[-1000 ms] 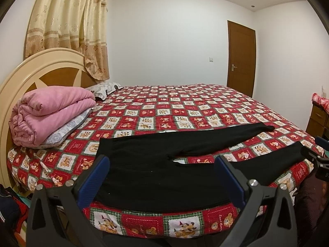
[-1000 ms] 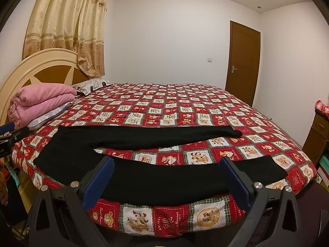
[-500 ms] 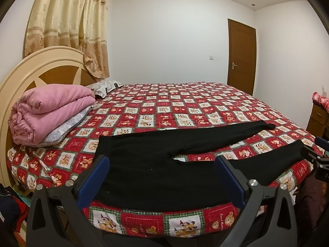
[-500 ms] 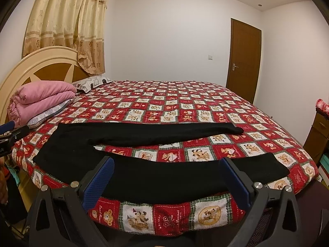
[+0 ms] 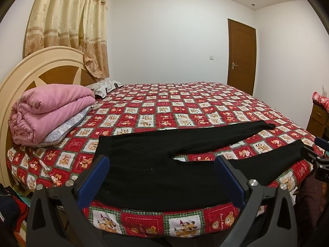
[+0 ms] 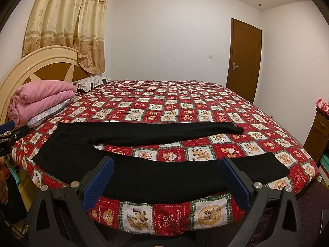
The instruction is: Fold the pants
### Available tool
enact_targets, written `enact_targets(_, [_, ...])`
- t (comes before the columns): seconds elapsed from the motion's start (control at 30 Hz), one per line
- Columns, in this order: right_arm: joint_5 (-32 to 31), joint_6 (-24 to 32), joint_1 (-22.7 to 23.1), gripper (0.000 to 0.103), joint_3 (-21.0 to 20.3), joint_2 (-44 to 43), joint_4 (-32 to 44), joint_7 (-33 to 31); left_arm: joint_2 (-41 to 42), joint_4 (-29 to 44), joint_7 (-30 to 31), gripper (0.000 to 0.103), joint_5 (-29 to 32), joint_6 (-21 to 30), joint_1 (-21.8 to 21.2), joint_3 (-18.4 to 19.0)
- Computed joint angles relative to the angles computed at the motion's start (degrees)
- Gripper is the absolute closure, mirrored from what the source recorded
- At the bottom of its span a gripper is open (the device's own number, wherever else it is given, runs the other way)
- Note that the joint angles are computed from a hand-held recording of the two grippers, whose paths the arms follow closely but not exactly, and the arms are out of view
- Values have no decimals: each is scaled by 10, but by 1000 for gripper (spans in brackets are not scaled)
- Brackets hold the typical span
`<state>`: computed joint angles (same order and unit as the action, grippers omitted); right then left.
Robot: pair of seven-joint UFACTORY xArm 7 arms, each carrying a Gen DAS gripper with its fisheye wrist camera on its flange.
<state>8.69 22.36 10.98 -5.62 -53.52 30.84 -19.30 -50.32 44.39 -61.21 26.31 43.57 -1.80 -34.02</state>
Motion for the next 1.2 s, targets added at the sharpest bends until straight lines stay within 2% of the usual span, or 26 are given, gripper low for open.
enact_targets(0.43, [1, 0, 1, 1, -3, 5, -5, -4, 2, -12, -7, 0, 3, -6, -3, 0])
enact_targets(0.6, [17, 1, 34, 1, -34, 21, -6, -40, 11, -34, 2, 0, 16, -24, 0, 14])
enact_targets(0.7, [23, -19, 46, 1, -49, 45, -9, -73, 15, -63, 8, 0, 35, -43, 25, 45])
enact_targets(0.87, [43, -37, 42, 1, -67, 109, 7, -99, 82, -80, 75, 0, 81, -86, 84, 126])
enact_targets(1.0, [82, -38, 48, 1, -91, 156, 26, -108, 162, -62, 102, 0, 109, -126, 133, 174])
enact_targets(1.07, [91, -38, 38, 1, -86, 179, 35, -109, 201, -45, 108, 3, 125, -141, 149, 185])
enact_targets(1.2, [99, -37, 18, 1, -66, 223, 54, -106, 295, 7, 151, 8, 113, -161, 136, 230])
